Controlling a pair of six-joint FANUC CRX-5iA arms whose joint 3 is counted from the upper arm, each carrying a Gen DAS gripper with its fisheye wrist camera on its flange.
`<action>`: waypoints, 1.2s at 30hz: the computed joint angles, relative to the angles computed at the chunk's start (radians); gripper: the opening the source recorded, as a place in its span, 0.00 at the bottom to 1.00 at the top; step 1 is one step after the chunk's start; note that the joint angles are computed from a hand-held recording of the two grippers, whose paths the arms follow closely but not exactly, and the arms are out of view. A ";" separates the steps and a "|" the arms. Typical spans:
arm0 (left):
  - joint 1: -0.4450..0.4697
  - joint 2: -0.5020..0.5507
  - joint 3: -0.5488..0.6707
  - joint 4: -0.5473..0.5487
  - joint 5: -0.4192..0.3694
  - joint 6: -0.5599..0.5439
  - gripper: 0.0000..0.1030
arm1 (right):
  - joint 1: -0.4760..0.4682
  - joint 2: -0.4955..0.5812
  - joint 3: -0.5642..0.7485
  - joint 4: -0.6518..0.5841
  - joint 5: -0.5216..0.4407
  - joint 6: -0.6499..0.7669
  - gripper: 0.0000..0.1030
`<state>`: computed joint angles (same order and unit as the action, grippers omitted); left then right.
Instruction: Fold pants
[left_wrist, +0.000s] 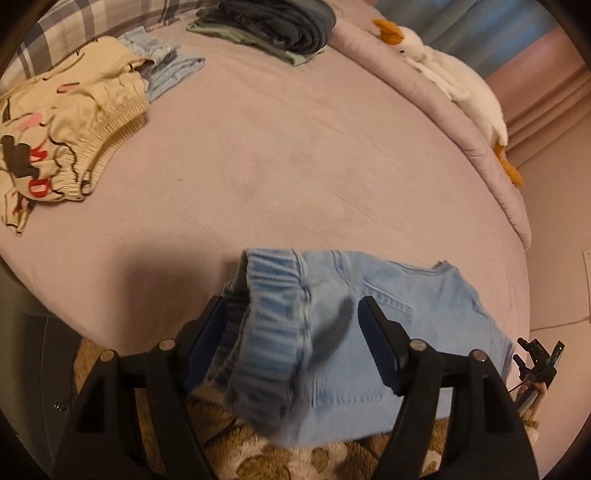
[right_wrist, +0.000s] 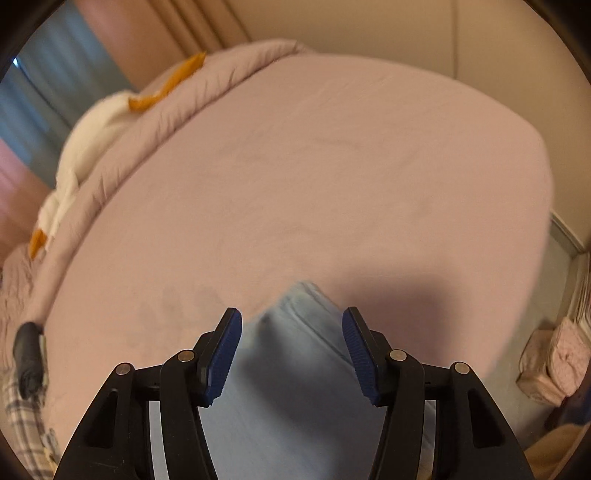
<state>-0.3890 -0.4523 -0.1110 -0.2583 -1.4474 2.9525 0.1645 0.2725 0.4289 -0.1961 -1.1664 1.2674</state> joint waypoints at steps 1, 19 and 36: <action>0.016 -0.002 -0.012 0.014 0.016 -0.007 0.70 | 0.013 0.013 0.004 0.023 0.001 -0.005 0.55; 0.004 -0.057 -0.073 0.014 0.117 0.032 0.34 | 0.090 0.077 -0.005 0.220 0.050 -0.073 0.12; 0.148 -0.099 -0.126 0.129 0.190 -0.150 0.60 | 0.392 0.025 0.219 -0.309 -0.351 0.414 0.55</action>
<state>-0.2406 -0.5517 -0.2370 -0.1292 -1.2577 2.8025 0.5564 0.2973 0.6482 -0.5052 -1.5169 1.6811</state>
